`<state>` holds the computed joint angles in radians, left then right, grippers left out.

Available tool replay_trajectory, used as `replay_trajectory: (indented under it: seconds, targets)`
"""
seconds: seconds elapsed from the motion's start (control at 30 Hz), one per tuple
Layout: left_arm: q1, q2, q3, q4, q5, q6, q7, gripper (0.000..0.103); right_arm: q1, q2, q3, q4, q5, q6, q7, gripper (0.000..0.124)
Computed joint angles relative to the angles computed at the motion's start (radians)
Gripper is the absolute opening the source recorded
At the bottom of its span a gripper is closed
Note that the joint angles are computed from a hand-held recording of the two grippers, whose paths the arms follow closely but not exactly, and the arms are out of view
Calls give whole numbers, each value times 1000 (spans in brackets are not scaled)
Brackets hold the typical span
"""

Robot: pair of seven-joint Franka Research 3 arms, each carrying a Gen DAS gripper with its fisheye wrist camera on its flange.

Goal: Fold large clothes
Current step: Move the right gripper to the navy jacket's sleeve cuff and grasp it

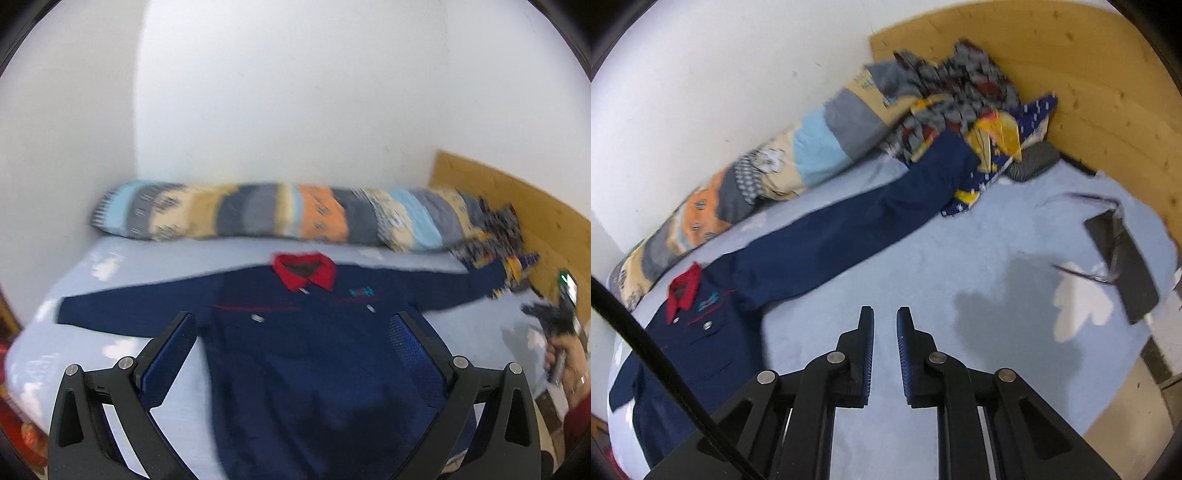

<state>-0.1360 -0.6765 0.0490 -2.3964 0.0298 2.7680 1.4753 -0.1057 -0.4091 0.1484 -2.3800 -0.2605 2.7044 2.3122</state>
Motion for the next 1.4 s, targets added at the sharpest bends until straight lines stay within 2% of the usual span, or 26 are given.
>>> replay_trajectory:
  seconds: [0.13,0.2,0.27,0.33,0.4,0.53,0.63,0.67,0.73,0.77,0.83,0.97,1.1,1.17,1.23,1.3,1.4]
  targets:
    - [80,-127,-6,-5,35,-62,-37,103,46,-132,3,-54,55,-18,-17,14]
    - [79,-180,10,-3,43,-100,-27,103,75,-188,9,-66,101,-17,-29,14]
    - [114,-225,6,1,71,-122,-35,103,92,-229,19,-57,139,-28,-42,14]
    - [118,-249,17,10,82,-136,-32,103,94,-279,33,-41,164,-4,-46,14]
    - [98,-245,39,34,74,-146,-20,103,58,-327,71,-3,149,-25,-48,14]
    - [13,-160,77,128,35,-147,52,103,-10,-355,98,108,119,-84,-70,14]
    - [-97,-49,128,247,-56,-162,136,103,-93,-336,113,227,65,-137,-70,15]
    - [-142,-28,156,281,-102,-190,165,103,-105,-321,115,260,57,-158,-69,15]
    - [-277,45,256,395,-268,-302,296,103,-87,-267,118,313,47,-205,-100,17]
    - [-296,65,271,416,-275,-302,321,103,-96,-254,132,325,17,-213,-103,17]
    - [-277,98,246,415,-264,-238,394,103,-130,-261,174,304,-61,-186,-64,17]
    - [-257,126,204,388,-278,-213,511,103,-91,-254,178,229,-83,-138,-43,17]
    - [-218,110,128,299,-283,-162,593,103,-54,-222,180,157,-93,-116,-34,17]
    - [-219,138,100,305,-302,-173,621,103,-28,-210,157,137,-79,-95,-37,17]
    - [-211,146,63,314,-307,-182,637,103,-34,-223,150,134,-88,-77,-24,17]
    - [-239,133,48,320,-342,-177,672,103,-30,-242,129,139,-85,-59,-39,17]
    - [-248,115,3,324,-357,-154,650,103,-32,-286,109,150,-71,-47,-73,17]
